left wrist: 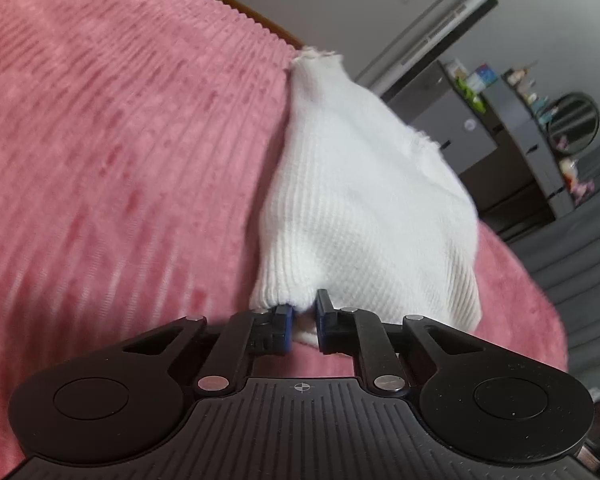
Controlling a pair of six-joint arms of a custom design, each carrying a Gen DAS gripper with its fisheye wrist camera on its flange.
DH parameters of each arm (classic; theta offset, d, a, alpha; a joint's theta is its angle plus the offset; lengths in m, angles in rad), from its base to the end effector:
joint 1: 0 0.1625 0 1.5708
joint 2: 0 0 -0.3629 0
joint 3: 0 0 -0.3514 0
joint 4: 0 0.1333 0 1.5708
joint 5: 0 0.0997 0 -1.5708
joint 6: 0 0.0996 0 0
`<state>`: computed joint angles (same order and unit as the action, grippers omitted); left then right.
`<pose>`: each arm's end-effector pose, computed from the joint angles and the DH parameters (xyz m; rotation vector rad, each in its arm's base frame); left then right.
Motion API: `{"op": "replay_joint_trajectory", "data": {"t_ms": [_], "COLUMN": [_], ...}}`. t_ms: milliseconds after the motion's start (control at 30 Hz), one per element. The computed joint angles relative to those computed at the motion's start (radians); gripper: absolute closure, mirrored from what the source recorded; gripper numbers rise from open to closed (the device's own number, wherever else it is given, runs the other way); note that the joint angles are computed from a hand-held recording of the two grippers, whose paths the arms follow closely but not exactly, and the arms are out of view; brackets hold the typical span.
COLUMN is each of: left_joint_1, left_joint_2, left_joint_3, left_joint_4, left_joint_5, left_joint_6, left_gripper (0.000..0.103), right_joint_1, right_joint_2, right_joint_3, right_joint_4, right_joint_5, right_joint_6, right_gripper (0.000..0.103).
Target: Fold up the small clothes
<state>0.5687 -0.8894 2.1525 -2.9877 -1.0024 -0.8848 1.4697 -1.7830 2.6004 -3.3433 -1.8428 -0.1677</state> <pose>-0.2755 -0.3979 0.0418 0.1020 2.8208 -0.7950 0.0757 -0.3091 0.2869 -0.0932 -2.4905 1.2293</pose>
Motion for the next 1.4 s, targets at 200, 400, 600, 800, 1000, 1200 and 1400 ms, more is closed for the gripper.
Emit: {"op": "replay_joint_trajectory", "data": {"t_ms": [200,400,600,800,1000,1200,1400], "left_joint_1": [-0.03,-0.108,-0.102,-0.045,-0.056,-0.151,-0.259], "left_joint_2": [-0.077,-0.032,0.068,0.177,0.185,0.029,-0.078], "left_joint_3": [-0.008,-0.061,-0.124,-0.214,-0.202,-0.105,-0.063], "left_joint_4": [0.152,0.139,0.038,0.178,0.202,0.41,0.784], "left_joint_5": [0.023,0.165,0.23,0.285,0.348,0.29,0.256], "left_joint_6": [0.061,0.218,0.376,0.312,0.308,0.091,-0.199], "left_gripper": [0.076,0.04,0.029,0.032,0.012,0.006,0.003], "right_joint_1": [0.096,0.231,0.222,0.163,0.117,0.227,0.375], "right_joint_2": [0.055,0.268,0.417,0.513,0.504,0.356,0.146], "right_joint_3": [-0.025,-0.082,-0.129,-0.14,-0.128,-0.107,-0.083], "right_joint_4": [-0.065,-0.376,-0.517,-0.578,-0.578,-0.382,0.071], "right_joint_5": [-0.137,-0.28,-0.262,-0.274,-0.211,-0.379,-0.576], "right_joint_6": [-0.095,-0.315,-0.444,-0.531,-0.513,-0.35,-0.042], "right_gripper": [0.078,0.077,0.077,0.072,0.066,0.03,0.004]}}
